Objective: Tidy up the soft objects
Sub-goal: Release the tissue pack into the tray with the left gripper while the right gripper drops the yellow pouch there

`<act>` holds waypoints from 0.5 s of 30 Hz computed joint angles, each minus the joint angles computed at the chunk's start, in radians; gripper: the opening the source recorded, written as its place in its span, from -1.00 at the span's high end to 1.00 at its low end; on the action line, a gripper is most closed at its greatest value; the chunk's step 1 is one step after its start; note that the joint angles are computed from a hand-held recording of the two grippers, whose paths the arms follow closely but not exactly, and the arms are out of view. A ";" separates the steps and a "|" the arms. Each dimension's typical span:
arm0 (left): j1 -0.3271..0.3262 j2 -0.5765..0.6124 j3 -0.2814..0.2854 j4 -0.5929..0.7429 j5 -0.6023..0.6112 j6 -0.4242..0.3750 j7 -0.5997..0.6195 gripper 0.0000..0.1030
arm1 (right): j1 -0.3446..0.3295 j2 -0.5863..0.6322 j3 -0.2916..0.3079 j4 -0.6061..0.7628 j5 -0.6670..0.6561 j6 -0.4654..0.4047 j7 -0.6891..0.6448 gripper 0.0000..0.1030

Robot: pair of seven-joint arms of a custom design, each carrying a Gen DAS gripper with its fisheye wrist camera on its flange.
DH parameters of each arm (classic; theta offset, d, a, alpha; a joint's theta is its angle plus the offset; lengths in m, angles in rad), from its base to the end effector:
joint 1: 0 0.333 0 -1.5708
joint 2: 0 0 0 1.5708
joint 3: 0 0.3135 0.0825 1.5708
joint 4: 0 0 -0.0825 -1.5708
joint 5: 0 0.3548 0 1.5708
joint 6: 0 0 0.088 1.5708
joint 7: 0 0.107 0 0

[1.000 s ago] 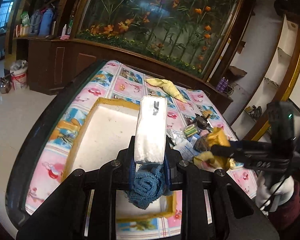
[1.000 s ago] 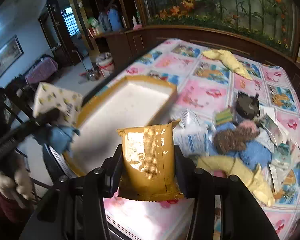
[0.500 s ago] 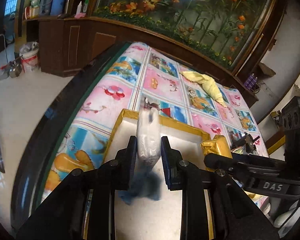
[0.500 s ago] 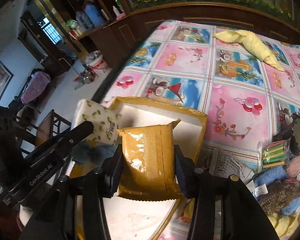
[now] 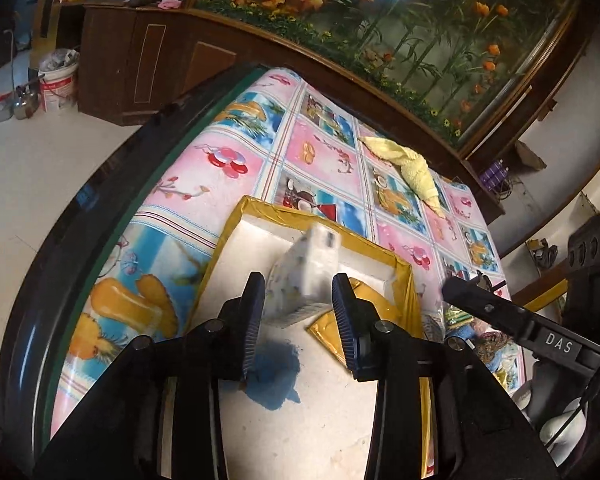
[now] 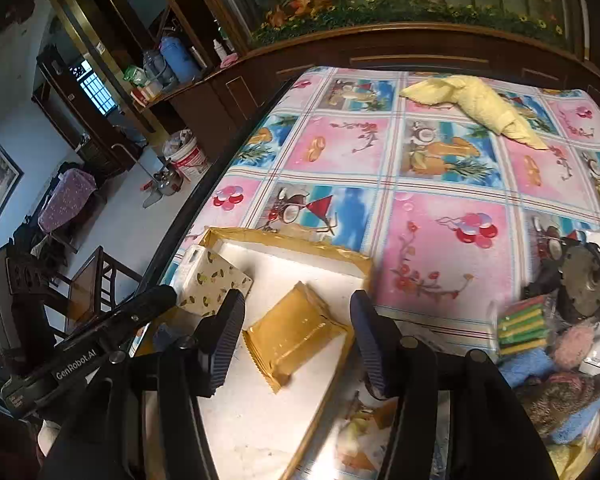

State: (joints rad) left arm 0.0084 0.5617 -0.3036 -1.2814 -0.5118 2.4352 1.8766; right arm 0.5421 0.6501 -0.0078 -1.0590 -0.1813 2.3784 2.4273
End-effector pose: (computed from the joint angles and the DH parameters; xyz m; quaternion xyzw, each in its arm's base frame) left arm 0.7139 -0.1543 0.5122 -0.5753 0.7125 -0.4016 0.0058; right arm 0.6484 0.3840 0.5363 -0.5844 0.7380 -0.1116 0.3183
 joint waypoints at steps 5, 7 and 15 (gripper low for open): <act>0.005 -0.027 0.015 -0.042 0.012 0.022 -0.017 0.32 | 0.003 -0.179 -0.014 -0.286 -0.056 0.100 0.069 -0.09; 0.009 -0.050 0.019 -0.077 0.019 0.035 -0.007 0.32 | 0.000 -0.237 -0.008 -0.381 -0.081 0.139 0.090 -0.09; -0.095 -0.068 0.098 -0.134 0.259 0.042 -0.036 -0.10 | -0.034 -0.382 0.024 -0.622 -0.142 0.235 0.167 -0.10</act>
State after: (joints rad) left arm -0.0868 0.4942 -0.2053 -1.4155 -0.2526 2.4773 1.8402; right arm 0.5083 0.2677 0.0161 -1.6805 -0.3230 2.6136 2.5946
